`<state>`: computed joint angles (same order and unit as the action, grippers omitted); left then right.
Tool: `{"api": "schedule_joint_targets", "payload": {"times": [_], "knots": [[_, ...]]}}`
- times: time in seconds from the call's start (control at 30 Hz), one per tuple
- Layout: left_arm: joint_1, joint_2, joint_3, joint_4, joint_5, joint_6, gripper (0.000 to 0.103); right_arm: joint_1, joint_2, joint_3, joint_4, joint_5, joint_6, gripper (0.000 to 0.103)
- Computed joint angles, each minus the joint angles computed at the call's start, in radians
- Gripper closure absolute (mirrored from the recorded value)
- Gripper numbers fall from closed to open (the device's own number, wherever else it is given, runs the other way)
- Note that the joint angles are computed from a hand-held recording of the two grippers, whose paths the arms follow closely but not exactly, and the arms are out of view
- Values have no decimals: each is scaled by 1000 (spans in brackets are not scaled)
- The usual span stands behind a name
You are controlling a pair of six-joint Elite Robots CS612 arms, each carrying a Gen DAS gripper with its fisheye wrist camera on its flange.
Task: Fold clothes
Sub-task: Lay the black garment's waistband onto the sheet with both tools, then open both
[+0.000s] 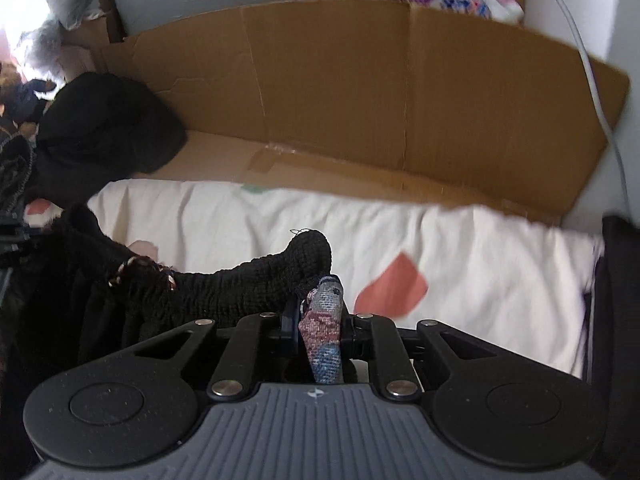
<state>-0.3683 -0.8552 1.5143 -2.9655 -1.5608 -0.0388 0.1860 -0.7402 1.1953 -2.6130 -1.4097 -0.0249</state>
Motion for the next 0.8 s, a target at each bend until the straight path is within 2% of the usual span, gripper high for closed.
{"api": "schedule_joint_targets", "payload": {"times": [0.3, 0.4, 0.67, 0.8], "knots": [[6, 66, -83, -5, 28, -8, 94, 11, 96, -182, 79, -67, -126, 89], [9, 83, -110, 19, 42, -17, 94, 14, 133, -234, 102, -70, -129, 89], [10, 127, -155, 40, 83, -58, 94, 17, 187, -300, 113, -67, -154, 89], [8, 130, -150, 13, 106, -32, 94, 17, 209, -322, 95, -65, -161, 89]]}}
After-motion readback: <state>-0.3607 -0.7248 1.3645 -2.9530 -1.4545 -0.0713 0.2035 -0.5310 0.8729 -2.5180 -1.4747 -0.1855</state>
